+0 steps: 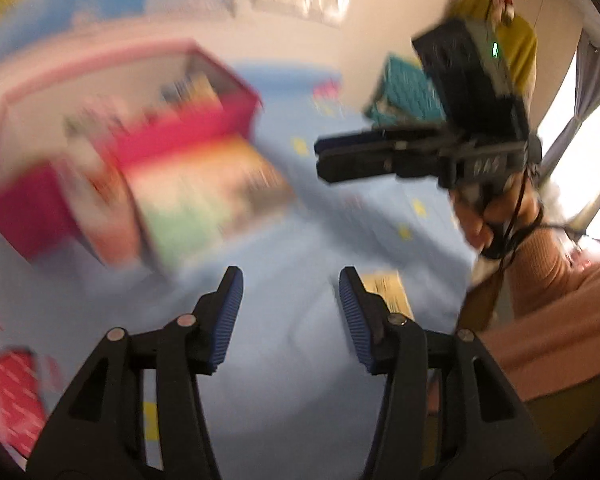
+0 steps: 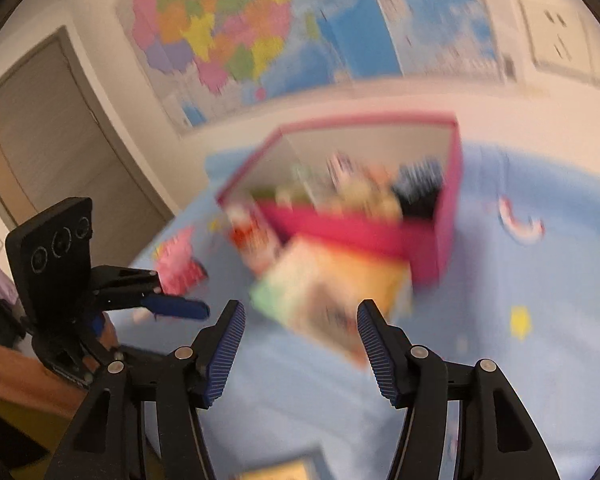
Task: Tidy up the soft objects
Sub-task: 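Reach the right tool to the gold tissue pack and grasp it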
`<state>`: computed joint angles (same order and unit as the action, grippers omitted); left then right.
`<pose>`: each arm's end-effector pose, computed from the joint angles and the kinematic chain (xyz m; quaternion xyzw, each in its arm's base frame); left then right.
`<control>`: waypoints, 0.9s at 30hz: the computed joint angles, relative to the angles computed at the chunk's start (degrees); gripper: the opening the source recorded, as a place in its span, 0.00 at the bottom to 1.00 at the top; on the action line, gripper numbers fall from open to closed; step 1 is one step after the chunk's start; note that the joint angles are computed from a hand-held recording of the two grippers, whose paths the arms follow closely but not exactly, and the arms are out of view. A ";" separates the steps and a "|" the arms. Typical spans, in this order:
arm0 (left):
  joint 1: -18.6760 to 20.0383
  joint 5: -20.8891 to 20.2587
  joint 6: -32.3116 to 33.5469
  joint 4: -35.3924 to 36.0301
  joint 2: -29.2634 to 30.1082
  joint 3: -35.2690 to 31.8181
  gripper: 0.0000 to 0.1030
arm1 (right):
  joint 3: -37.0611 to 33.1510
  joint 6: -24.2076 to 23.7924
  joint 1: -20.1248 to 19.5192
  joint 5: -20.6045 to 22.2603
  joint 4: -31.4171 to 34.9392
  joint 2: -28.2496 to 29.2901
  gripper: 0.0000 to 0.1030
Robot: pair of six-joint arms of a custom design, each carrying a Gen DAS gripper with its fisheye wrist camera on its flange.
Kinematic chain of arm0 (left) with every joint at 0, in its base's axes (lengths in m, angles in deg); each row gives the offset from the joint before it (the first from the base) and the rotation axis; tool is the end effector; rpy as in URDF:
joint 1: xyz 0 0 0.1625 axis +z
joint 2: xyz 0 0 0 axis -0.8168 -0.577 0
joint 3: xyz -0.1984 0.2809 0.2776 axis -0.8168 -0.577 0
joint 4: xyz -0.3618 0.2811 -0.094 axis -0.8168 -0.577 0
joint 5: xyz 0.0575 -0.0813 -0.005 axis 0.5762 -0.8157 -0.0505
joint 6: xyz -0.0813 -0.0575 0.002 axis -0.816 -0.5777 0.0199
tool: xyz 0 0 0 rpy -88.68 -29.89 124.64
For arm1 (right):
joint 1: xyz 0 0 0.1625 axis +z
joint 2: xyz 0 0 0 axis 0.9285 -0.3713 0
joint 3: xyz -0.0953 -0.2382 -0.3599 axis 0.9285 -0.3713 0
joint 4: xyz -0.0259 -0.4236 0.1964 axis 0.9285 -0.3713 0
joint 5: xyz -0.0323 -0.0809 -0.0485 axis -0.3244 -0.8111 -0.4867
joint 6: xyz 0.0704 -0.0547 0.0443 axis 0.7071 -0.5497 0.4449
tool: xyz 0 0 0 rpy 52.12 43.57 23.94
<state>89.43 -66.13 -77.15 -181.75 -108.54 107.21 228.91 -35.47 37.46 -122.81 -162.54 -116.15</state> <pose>-0.0475 -0.2416 0.2355 0.3347 0.9201 -0.1542 0.1325 0.2228 -0.3151 0.0460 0.3682 -0.9121 0.1759 0.0391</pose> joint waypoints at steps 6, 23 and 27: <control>-0.57 -6.53 -0.41 3.64 0.83 2.44 0.50 | 5.10 -0.50 -6.86 0.19 -1.03 -0.68 0.58; -3.44 -4.53 -7.40 1.72 5.44 4.17 0.50 | 9.91 -3.19 -14.18 4.23 -2.81 2.14 0.58; -2.16 -3.44 -8.53 -1.59 6.44 4.48 0.50 | 10.85 -2.98 -14.93 4.31 -3.41 1.74 0.58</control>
<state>87.27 -69.56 -85.68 -183.34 -102.09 111.68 239.76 -38.45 22.53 -118.50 -165.96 -114.42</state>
